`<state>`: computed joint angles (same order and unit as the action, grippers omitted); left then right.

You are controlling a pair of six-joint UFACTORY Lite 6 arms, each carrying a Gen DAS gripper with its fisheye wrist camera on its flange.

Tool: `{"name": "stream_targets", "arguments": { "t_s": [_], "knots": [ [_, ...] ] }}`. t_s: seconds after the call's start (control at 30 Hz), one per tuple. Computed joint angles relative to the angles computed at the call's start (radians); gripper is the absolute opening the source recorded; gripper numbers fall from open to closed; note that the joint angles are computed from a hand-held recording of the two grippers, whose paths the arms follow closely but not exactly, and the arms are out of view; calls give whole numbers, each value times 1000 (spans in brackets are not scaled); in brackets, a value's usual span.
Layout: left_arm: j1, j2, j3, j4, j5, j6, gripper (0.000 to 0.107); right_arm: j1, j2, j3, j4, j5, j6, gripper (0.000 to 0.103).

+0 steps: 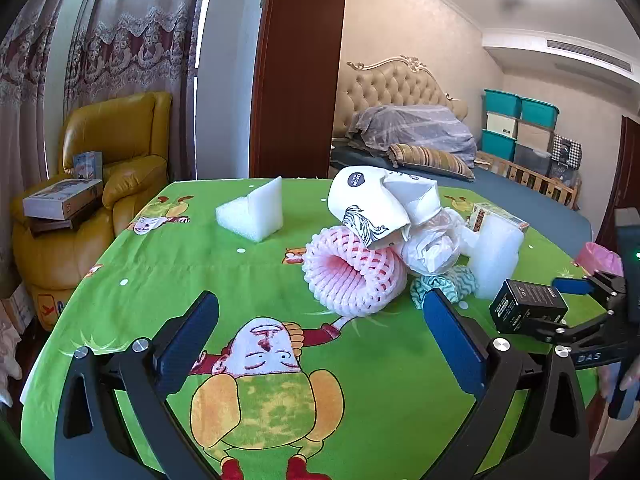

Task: Collect trash
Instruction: 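Grasp the black box with right tool while left tool grasps white paper bag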

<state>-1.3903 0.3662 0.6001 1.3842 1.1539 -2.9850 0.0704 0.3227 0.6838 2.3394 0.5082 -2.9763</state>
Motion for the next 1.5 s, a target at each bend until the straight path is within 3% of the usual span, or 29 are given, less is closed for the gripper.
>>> {"name": "stream_targets", "arguments": {
  "t_s": [0.03, 0.07, 0.17, 0.33, 0.57, 0.83, 1.03, 1.1, 1.17, 1.5],
  "knots": [
    [-3, 3, 1, 0, -1, -1, 96, 10, -1, 3, -20, 0, 13, 89],
    [2, 0, -4, 6, -5, -4, 96, 9, -3, 8, -82, 2, 64, 77],
    [10, 2, 3, 11, -15, -5, 96, -6, -13, 7, -198, 25, 173, 56],
    [57, -16, 7, 24, -20, 37, 96, -63, -42, -49, -253, 110, 205, 42],
    [194, -76, 38, 146, -48, 80, 96, -143, -67, -109, -269, 219, 188, 40],
    [374, 2, 191, 280, -152, 156, 96, -203, -46, -109, -351, 292, 235, 40],
    [439, 100, 318, 286, -179, 214, 96, -228, -42, -109, -376, 316, 254, 40],
    [436, 120, 323, 284, -158, 204, 93, -246, -48, -114, -390, 331, 258, 41],
    [413, 111, 288, 310, -131, 149, 82, -260, -50, -117, -402, 342, 260, 41],
    [149, 56, 205, 142, 128, 164, 82, -306, -90, -177, -419, 425, 241, 41]
  ]
}}
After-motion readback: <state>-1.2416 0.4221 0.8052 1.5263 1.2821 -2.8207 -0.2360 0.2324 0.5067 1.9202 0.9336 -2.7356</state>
